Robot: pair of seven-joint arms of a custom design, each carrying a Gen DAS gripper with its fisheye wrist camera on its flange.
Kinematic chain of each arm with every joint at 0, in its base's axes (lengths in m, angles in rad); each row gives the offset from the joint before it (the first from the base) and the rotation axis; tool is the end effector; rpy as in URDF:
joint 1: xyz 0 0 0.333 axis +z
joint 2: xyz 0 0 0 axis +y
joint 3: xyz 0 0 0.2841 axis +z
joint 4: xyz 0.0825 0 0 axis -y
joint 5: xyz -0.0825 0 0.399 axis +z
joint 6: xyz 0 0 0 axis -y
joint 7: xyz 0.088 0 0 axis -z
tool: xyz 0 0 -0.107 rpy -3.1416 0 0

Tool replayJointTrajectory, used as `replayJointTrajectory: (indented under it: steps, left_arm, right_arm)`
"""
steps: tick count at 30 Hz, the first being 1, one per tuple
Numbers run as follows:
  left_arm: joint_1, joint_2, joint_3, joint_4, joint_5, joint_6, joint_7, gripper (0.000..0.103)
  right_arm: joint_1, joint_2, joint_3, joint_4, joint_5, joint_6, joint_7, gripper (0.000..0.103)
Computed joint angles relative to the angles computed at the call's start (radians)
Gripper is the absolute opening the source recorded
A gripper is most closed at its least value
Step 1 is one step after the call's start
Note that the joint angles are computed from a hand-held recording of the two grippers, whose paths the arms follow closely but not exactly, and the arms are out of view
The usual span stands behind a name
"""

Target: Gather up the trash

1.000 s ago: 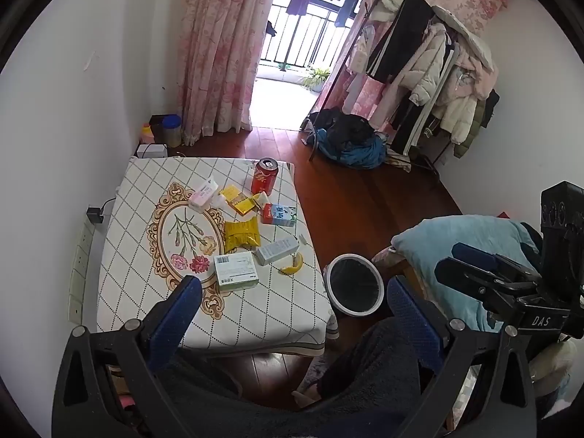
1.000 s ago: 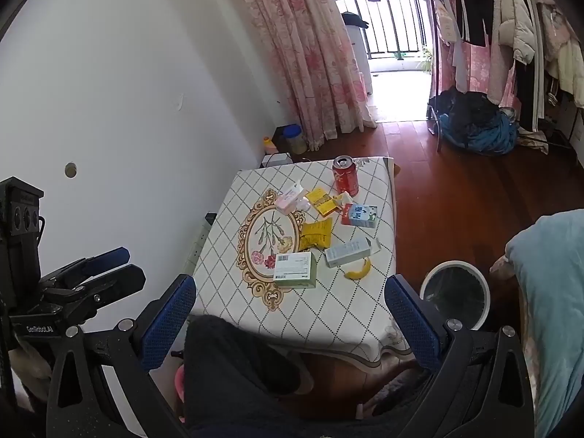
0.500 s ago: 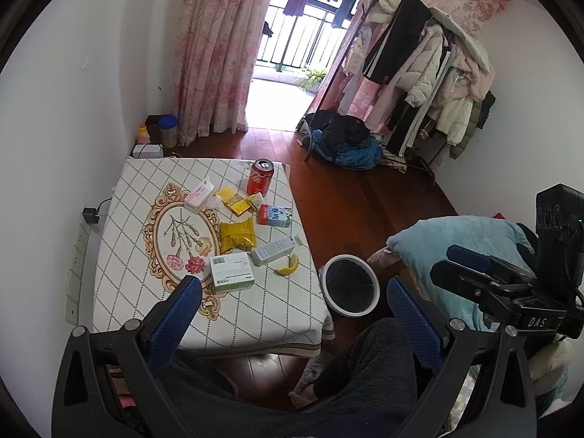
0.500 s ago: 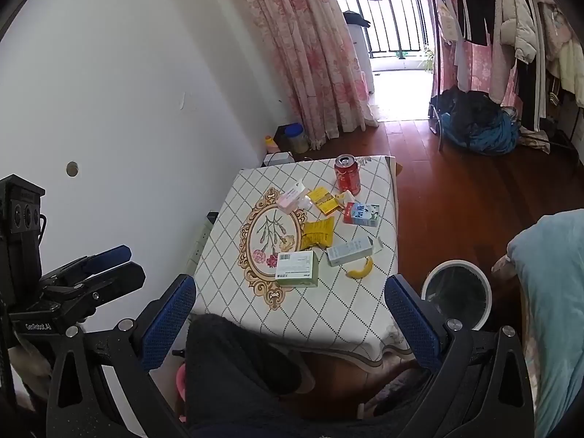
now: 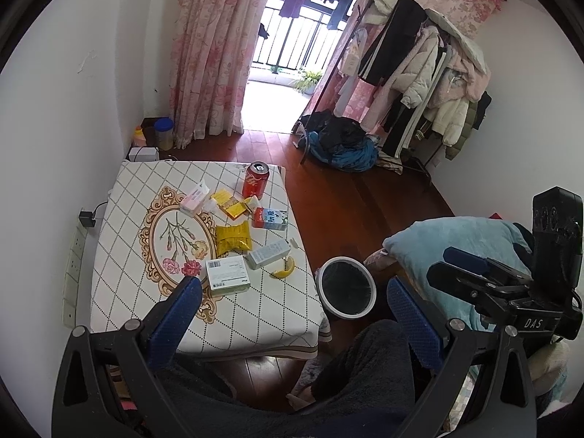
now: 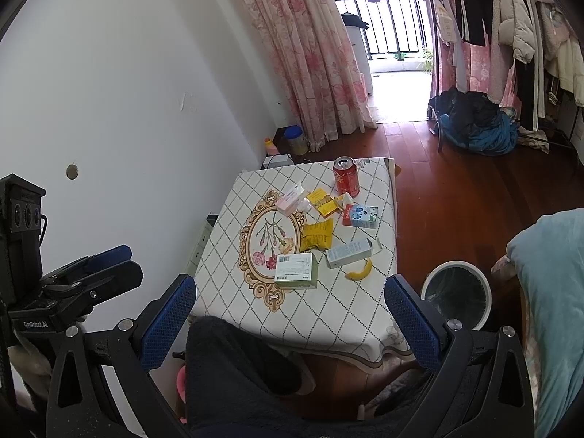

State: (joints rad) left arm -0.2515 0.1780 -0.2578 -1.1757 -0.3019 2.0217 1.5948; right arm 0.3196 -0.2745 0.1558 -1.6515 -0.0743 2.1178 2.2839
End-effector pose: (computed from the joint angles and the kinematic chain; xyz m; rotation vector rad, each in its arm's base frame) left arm 0.5569 -0.3068 0.7416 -1.4972 2.4583 -1.1374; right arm 0.4539 0.2470 0.7653 -1.5202 1.8842 -0.3237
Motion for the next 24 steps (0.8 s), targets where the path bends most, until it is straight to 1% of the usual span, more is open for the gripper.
replayJointTrajectory:
  steps: [24]
  left_arm:
    - [-0.007,0.006,-0.005,0.011,-0.011,0.001,0.014,0.103]
  right_arm:
    - [-0.009,-0.019,0.012,-0.008,-0.05,-0.009,0.042,0.103]
